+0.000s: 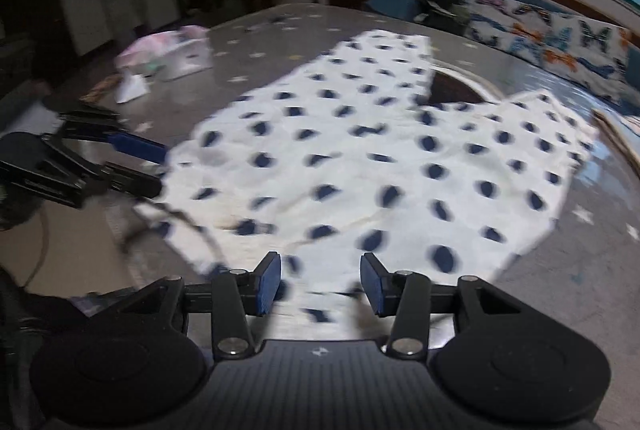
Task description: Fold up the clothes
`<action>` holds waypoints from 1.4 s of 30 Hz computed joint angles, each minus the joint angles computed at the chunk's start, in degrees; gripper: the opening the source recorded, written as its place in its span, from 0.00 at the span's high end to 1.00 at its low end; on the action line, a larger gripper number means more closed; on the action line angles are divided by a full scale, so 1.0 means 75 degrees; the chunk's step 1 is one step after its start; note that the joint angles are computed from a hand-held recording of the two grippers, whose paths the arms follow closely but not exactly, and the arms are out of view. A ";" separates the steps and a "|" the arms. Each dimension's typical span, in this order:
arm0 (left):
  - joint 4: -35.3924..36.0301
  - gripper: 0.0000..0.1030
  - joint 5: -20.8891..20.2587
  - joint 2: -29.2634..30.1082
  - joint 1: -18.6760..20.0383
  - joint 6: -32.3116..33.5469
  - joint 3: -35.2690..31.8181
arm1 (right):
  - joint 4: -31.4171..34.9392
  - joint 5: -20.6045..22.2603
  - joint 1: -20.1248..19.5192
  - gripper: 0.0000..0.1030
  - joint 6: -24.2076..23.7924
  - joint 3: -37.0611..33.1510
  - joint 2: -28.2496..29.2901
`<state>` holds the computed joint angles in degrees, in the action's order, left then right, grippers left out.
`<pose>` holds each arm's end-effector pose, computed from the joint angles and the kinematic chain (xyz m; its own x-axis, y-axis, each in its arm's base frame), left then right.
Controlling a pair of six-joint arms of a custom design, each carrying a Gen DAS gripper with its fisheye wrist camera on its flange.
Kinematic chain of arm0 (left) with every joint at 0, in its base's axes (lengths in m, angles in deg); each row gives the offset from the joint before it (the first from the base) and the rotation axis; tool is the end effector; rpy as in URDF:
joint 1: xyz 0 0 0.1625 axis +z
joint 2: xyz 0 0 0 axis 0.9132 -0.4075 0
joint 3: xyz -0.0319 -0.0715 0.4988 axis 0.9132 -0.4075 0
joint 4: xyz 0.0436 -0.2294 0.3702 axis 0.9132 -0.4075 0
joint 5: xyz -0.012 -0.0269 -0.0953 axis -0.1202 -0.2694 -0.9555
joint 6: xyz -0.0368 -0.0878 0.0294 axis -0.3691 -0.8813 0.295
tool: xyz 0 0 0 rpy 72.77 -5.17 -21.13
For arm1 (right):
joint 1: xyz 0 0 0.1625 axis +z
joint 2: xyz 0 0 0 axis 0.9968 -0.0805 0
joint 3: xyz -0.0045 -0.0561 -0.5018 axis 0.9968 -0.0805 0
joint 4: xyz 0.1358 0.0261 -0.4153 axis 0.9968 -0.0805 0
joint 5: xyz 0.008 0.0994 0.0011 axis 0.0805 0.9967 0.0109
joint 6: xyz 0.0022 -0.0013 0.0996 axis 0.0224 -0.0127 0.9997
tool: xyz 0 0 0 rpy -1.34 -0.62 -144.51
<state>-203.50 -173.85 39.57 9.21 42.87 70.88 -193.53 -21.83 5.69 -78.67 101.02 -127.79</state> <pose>-0.0642 -0.7960 0.1295 -0.4606 0.8309 -0.3122 0.8876 0.4289 -0.1680 0.1106 -0.6505 0.1188 -0.7264 -0.3188 0.6088 -0.5979 0.7300 -0.3311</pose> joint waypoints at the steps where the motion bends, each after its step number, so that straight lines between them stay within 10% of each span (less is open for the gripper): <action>1: 0.0012 0.55 0.0036 0.0018 -0.0015 0.0065 0.0023 | 0.0084 0.0087 0.0021 0.57 -0.0051 -0.0023 0.0035; 9: -0.0150 0.59 0.0165 0.0158 -0.0042 0.0638 0.0111 | 0.0359 0.0148 0.0135 0.57 -0.0441 -0.0299 0.0425; 16: -0.0083 0.89 -0.0032 0.0132 -0.0011 0.0754 0.0127 | -0.0204 -0.0290 0.0310 0.58 -0.1085 -0.0404 0.0829; 29: -0.0465 0.62 0.0014 0.0146 -0.0024 0.1189 0.0355 | -0.0562 -0.0119 0.0316 0.91 -0.0963 -0.0332 0.0789; 34: -0.0522 0.95 -0.0006 0.0178 -0.0018 0.1214 0.0311 | -0.0690 -0.0016 0.0323 0.95 -0.0930 -0.0264 0.0727; 42: -0.0545 0.98 -0.0581 -0.0102 -0.0023 0.1310 0.0465 | -0.0939 0.0073 0.0419 0.97 -0.1066 0.0062 0.0465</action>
<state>-207.58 -178.21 38.81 9.03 52.70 74.37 -200.57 -21.28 8.83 -86.67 101.48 -124.30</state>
